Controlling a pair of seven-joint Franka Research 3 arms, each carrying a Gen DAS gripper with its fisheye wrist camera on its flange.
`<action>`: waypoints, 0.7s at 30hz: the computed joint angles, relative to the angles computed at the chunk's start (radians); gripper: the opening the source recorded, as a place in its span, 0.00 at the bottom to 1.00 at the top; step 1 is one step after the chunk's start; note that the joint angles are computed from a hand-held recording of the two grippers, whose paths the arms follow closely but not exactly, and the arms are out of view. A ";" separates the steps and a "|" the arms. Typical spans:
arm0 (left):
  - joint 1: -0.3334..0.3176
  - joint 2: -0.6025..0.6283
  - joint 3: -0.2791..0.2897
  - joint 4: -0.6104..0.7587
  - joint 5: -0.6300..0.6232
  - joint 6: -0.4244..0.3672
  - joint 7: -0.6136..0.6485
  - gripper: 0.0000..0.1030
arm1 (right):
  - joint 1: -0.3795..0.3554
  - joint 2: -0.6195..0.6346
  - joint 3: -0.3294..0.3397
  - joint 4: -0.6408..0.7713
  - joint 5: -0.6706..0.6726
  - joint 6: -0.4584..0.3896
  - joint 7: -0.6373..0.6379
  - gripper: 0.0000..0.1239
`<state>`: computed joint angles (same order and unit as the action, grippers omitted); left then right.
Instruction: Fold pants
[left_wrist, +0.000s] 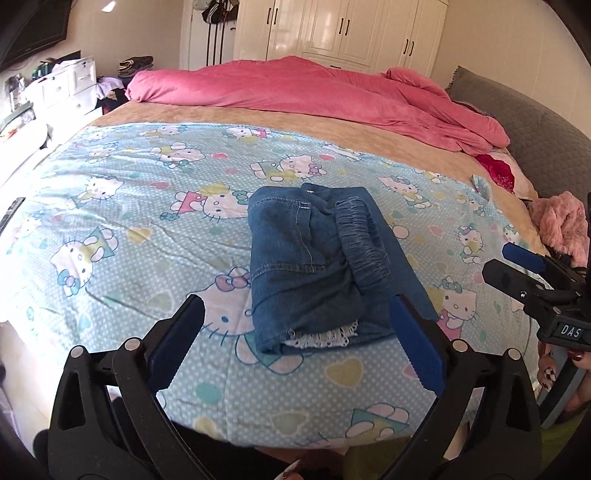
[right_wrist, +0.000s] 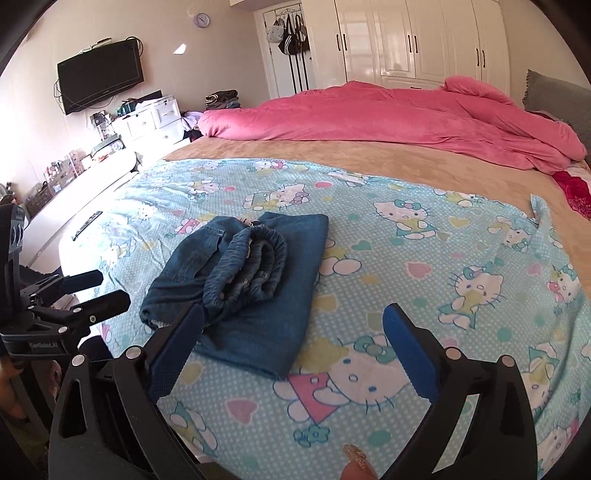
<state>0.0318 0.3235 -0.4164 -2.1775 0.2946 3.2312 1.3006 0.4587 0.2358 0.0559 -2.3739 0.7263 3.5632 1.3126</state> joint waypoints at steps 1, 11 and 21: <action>-0.011 -0.012 0.012 -0.015 -0.001 0.007 -0.008 0.91 | 0.003 -0.005 0.001 -0.008 0.003 0.000 0.000 0.78; -0.034 -0.076 0.036 -0.098 0.008 0.000 -0.034 0.91 | 0.024 -0.034 0.022 -0.065 0.024 -0.001 0.012 0.78; -0.312 -0.118 0.319 -0.141 0.076 0.008 -0.123 0.91 | 0.073 -0.044 0.014 -0.069 0.130 0.001 -0.071 0.78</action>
